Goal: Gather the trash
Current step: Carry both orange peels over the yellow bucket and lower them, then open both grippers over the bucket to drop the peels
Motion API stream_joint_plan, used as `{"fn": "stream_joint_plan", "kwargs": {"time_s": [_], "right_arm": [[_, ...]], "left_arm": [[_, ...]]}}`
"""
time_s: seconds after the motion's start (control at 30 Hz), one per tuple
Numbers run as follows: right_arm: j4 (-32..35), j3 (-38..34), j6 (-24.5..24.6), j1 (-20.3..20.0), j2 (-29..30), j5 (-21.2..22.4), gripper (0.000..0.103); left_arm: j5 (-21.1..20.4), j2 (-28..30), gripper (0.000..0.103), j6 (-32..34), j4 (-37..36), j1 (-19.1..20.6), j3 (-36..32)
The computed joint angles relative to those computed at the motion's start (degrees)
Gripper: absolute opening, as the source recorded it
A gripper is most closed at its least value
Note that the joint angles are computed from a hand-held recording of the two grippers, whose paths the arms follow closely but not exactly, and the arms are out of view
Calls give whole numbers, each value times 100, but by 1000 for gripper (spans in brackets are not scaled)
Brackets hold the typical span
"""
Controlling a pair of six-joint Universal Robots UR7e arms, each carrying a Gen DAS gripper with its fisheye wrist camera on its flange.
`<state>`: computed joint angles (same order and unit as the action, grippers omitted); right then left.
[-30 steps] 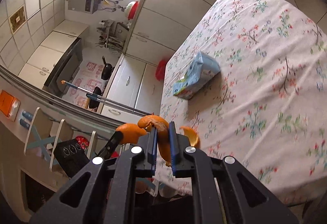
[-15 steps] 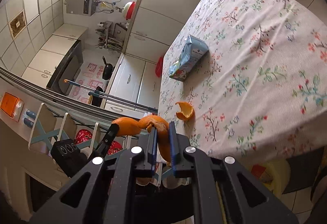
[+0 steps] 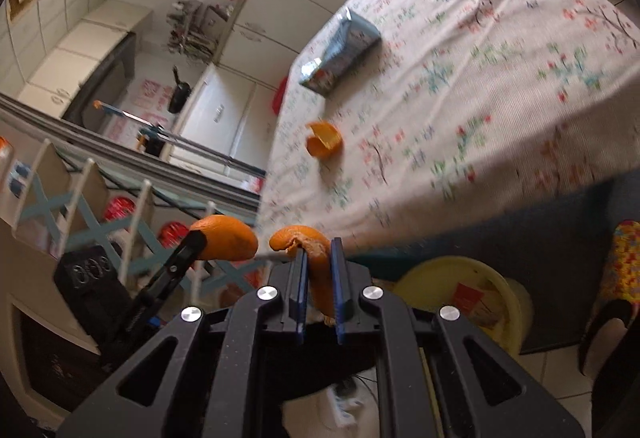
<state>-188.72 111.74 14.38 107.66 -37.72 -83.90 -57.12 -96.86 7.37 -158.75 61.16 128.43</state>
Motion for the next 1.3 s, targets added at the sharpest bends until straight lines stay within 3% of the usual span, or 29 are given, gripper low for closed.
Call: {"fn": "stream_joint_plan", "kwargs": {"time_s": [0.2, 0.33, 0.5, 0.93, 1.2, 1.3], "right_arm": [[487, -30, -99, 104, 60, -590, 18], [700, -35, 7, 68, 66, -701, 42], [573, 70, -70, 76, -17, -759, 42], [310, 221, -30, 103, -94, -818, 48], [337, 160, -40, 160, -39, -877, 52], [348, 149, -49, 167, -34, -895, 53]], "left_arm": [[-522, -169, 5, -634, 854, 208, 217], [-654, -32, 8, -1034, 1886, 346, 143], [-563, -39, 34, -1124, 1871, 306, 223], [162, -260, 71, -1380, 905, 152, 402], [1298, -93, 90, -1218, 526, -183, 586], [1426, -63, 92, -1201, 510, -208, 589]]}}
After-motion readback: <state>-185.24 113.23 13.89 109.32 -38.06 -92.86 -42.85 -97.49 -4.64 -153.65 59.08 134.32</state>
